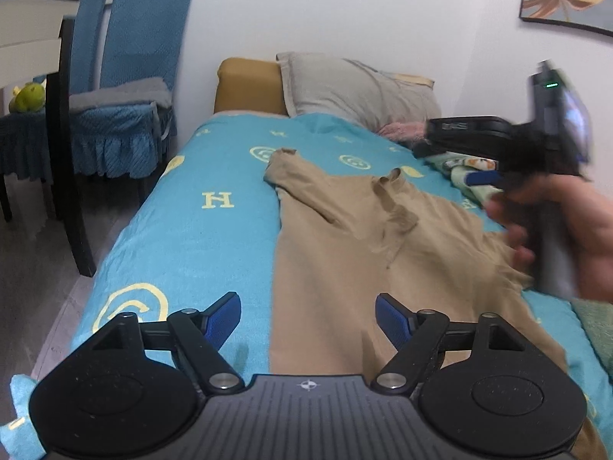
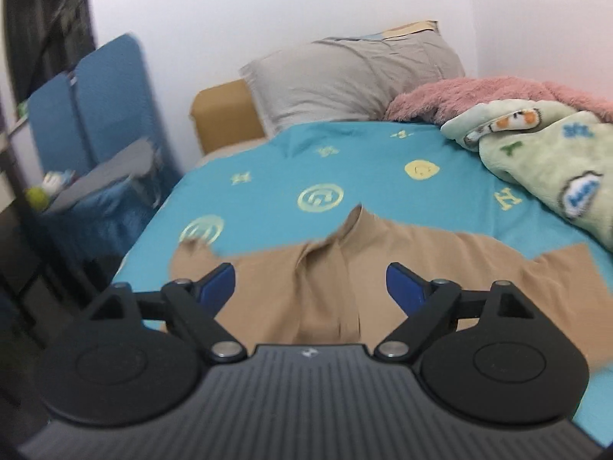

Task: Fold clothes

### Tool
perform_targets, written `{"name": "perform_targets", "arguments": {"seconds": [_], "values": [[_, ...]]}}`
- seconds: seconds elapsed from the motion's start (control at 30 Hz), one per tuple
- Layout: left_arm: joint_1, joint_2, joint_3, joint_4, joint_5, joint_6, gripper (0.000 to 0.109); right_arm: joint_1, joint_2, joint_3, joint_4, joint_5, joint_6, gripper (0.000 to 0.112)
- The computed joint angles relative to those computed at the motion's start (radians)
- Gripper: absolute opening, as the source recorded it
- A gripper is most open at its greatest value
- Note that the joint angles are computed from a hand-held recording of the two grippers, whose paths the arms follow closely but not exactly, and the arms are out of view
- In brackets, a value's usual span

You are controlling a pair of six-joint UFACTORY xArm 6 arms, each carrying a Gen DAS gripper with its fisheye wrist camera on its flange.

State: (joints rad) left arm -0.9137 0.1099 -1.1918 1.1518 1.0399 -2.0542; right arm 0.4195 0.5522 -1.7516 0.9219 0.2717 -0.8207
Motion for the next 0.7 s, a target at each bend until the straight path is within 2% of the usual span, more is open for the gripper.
{"name": "perform_targets", "arguments": {"seconds": [0.1,0.23,0.4,0.47,0.6,0.7], "values": [[-0.038,-0.012,-0.008,-0.003,0.028,-0.006,0.081,-0.002,-0.234,0.262,0.135,-0.022,-0.163,0.087],[-0.105,0.002,-0.056,-0.001,0.133,0.03,0.084,-0.017,-0.493,0.52,0.146,-0.037,-0.161,0.087],[-0.157,0.021,-0.11,-0.024,0.215,0.056,0.085,-0.022,-0.736,0.762,0.304,-0.092,-0.311,0.087],[-0.177,0.026,-0.128,-0.021,0.248,0.06,0.085,-0.029,-0.789,0.823,0.351,-0.101,-0.354,0.087],[-0.216,0.04,-0.165,-0.005,0.332,0.072,0.091,-0.066,-0.835,0.874,0.324,-0.066,-0.295,0.087],[-0.227,0.04,-0.169,0.001,0.35,0.061,0.092,-0.095,-0.835,0.862,0.419,-0.028,-0.35,0.087]]}}
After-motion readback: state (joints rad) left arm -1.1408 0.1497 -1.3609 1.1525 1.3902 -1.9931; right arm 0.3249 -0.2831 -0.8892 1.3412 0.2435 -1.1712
